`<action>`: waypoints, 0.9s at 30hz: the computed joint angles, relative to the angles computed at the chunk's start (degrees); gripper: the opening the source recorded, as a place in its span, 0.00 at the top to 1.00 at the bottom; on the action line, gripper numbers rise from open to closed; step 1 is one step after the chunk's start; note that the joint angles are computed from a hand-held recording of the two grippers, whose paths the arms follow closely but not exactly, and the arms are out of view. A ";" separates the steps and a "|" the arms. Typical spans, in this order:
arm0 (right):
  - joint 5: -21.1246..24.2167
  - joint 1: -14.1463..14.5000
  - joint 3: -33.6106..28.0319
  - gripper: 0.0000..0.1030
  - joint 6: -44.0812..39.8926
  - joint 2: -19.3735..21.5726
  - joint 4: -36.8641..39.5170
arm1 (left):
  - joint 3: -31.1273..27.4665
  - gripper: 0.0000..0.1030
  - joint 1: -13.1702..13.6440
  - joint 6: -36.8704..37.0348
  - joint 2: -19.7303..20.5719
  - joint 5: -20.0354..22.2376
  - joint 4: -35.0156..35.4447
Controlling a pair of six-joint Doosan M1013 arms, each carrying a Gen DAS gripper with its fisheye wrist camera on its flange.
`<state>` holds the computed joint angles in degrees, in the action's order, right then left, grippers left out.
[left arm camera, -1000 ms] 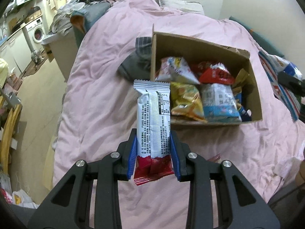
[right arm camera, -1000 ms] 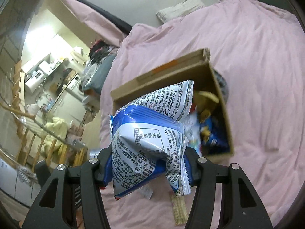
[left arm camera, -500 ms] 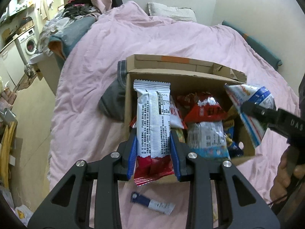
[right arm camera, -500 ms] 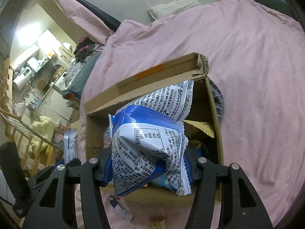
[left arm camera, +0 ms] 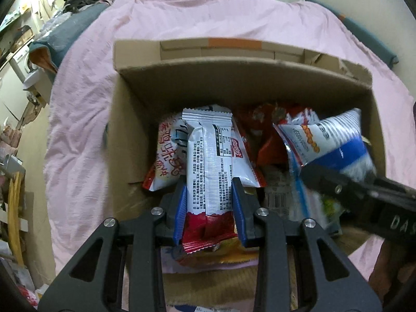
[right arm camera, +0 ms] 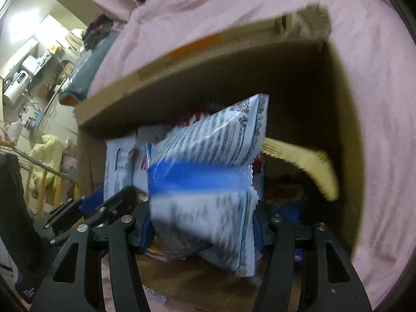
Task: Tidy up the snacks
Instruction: 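Lower both held snacks into the box and open both tools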
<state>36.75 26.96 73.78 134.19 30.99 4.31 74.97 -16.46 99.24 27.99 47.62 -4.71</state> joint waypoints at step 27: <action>-1.98 0.16 0.10 0.07 2.44 -0.92 -1.87 | 1.86 0.17 0.17 0.24 -2.16 -4.53 -1.25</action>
